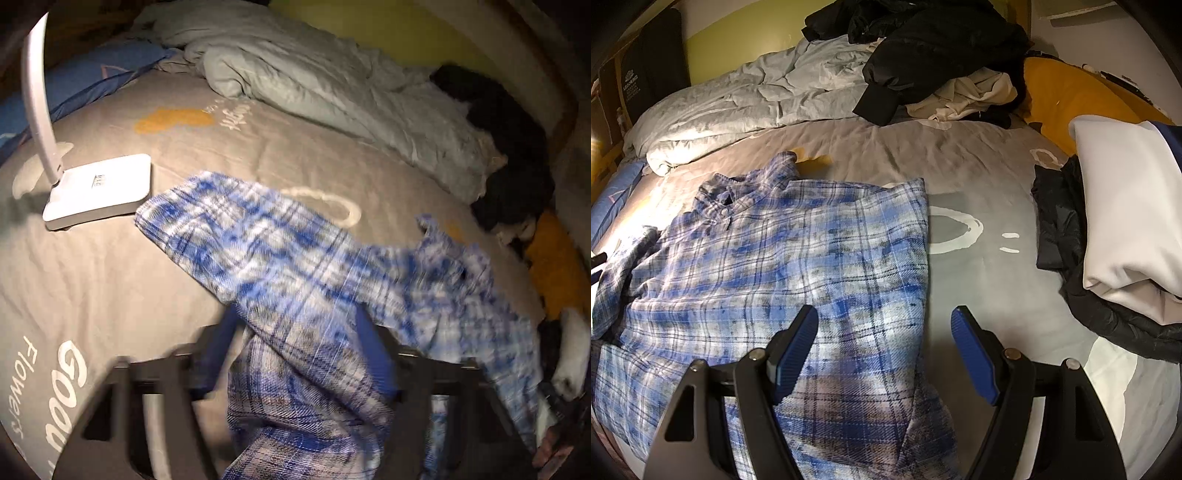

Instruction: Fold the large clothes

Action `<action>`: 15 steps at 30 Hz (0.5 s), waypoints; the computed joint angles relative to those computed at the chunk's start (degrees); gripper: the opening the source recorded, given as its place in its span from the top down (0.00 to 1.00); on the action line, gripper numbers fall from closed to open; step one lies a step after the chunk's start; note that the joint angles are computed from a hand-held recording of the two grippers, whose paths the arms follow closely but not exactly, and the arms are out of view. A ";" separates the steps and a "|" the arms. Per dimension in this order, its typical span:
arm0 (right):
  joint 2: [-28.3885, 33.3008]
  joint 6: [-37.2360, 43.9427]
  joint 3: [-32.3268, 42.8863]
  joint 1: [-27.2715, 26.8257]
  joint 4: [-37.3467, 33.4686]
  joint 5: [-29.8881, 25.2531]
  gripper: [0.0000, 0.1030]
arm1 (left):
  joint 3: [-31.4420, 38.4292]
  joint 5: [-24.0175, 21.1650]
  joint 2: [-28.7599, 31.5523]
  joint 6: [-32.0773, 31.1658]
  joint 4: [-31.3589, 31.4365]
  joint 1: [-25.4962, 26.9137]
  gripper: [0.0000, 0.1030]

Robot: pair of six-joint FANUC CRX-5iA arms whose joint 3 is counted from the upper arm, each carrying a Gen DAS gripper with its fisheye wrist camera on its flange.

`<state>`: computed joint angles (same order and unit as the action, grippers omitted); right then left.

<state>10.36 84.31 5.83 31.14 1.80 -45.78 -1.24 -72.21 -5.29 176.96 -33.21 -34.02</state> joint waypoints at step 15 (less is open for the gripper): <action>-1.01 0.12 -1.03 0.23 0.64 1.41 0.29 | 11.38 1.48 6.22 -5.09 -14.27 -15.46 0.99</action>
